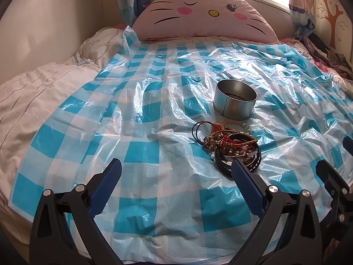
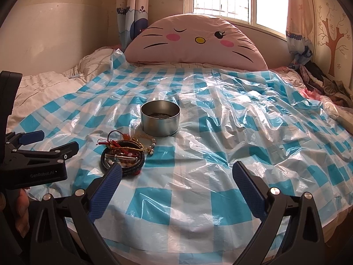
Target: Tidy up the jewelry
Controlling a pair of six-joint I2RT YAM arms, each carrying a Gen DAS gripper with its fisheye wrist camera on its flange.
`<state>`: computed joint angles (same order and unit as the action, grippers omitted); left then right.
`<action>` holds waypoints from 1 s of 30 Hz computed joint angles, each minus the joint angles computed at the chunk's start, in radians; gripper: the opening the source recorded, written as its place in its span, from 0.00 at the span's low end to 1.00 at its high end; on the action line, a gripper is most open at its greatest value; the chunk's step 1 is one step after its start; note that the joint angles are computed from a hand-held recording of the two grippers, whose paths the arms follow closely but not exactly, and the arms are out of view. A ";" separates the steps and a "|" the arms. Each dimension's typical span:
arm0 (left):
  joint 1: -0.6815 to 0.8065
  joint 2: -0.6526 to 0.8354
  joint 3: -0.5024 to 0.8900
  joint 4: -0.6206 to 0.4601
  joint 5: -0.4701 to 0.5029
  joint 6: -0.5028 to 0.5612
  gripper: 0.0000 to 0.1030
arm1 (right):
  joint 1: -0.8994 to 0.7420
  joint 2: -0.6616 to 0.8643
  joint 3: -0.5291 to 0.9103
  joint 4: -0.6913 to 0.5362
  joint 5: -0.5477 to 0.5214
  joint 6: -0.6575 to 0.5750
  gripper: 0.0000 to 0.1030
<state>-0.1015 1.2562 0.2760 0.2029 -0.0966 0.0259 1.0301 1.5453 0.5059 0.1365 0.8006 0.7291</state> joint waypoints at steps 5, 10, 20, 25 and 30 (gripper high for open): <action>0.002 0.000 0.001 -0.002 0.000 0.001 0.93 | 0.005 0.003 0.005 0.000 0.004 0.000 0.93; 0.005 0.000 0.001 -0.002 0.003 0.003 0.93 | 0.004 0.002 -0.002 0.012 0.005 0.000 0.93; -0.003 0.003 -0.001 0.005 0.000 -0.003 0.93 | 0.009 -0.010 -0.010 0.022 0.001 0.003 0.93; -0.010 0.002 -0.003 0.006 0.002 -0.009 0.93 | 0.006 -0.002 0.014 -0.034 -0.007 0.004 0.93; -0.014 -0.004 -0.004 0.002 0.007 -0.011 0.93 | 0.007 -0.001 0.013 -0.030 -0.003 0.002 0.93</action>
